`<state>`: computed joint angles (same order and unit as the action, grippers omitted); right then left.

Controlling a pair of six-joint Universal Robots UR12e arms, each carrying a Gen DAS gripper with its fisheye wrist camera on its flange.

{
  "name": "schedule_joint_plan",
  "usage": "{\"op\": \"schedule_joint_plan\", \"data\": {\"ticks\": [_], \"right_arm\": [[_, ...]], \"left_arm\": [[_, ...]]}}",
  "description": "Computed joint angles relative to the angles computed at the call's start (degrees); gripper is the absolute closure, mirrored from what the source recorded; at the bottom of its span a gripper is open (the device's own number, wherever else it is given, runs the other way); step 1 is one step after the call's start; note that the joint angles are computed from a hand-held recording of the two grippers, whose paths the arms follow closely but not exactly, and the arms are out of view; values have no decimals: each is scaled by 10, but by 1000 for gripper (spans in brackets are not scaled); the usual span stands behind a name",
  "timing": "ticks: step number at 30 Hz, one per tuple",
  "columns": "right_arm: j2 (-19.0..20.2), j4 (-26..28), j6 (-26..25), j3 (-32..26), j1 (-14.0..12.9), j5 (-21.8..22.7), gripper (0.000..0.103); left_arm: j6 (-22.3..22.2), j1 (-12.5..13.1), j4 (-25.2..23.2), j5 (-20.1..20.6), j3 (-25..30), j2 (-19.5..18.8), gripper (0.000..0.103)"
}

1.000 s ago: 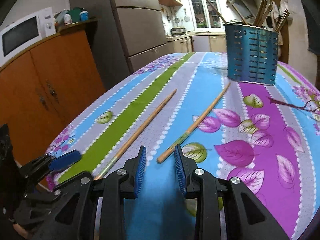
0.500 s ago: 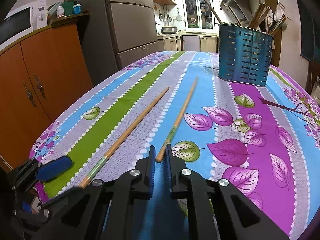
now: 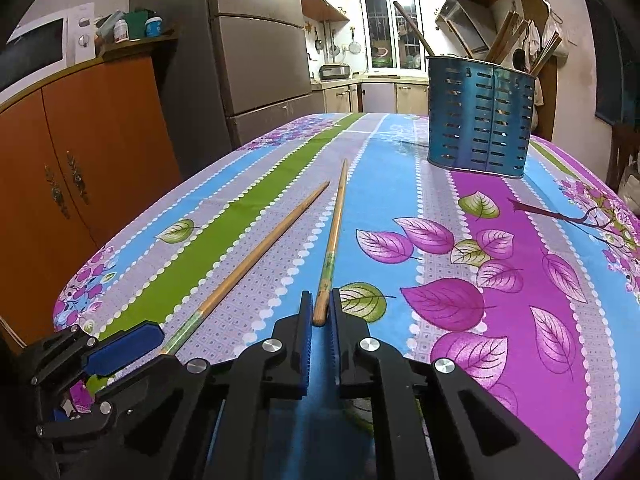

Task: Organize utensils
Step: 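Close the left gripper on a chopstick while the right gripper grasps the other, then carry both chopsticks up and lower them into the blue holder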

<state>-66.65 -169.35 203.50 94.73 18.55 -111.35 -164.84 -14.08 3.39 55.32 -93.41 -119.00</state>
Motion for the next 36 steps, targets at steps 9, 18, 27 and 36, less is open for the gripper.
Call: {"op": "schedule_joint_plan", "data": {"ticks": [9,18,27,36], "right_arm": [[-1,-3,5,2,-2,2,95],[-25,-45,6,32,-3,-8,95],[-86,-138,-70,85,-2,-71,95],[-122,-212,-165,85,-23,-67,95]], "left_arm": [[-26,-3,48,18,-11,-4,94],[-25,-6,58,34,-9,4,98],[-31,-12,102,24,25,8,98],[-60,-25,99,2,122,-18,98]]}}
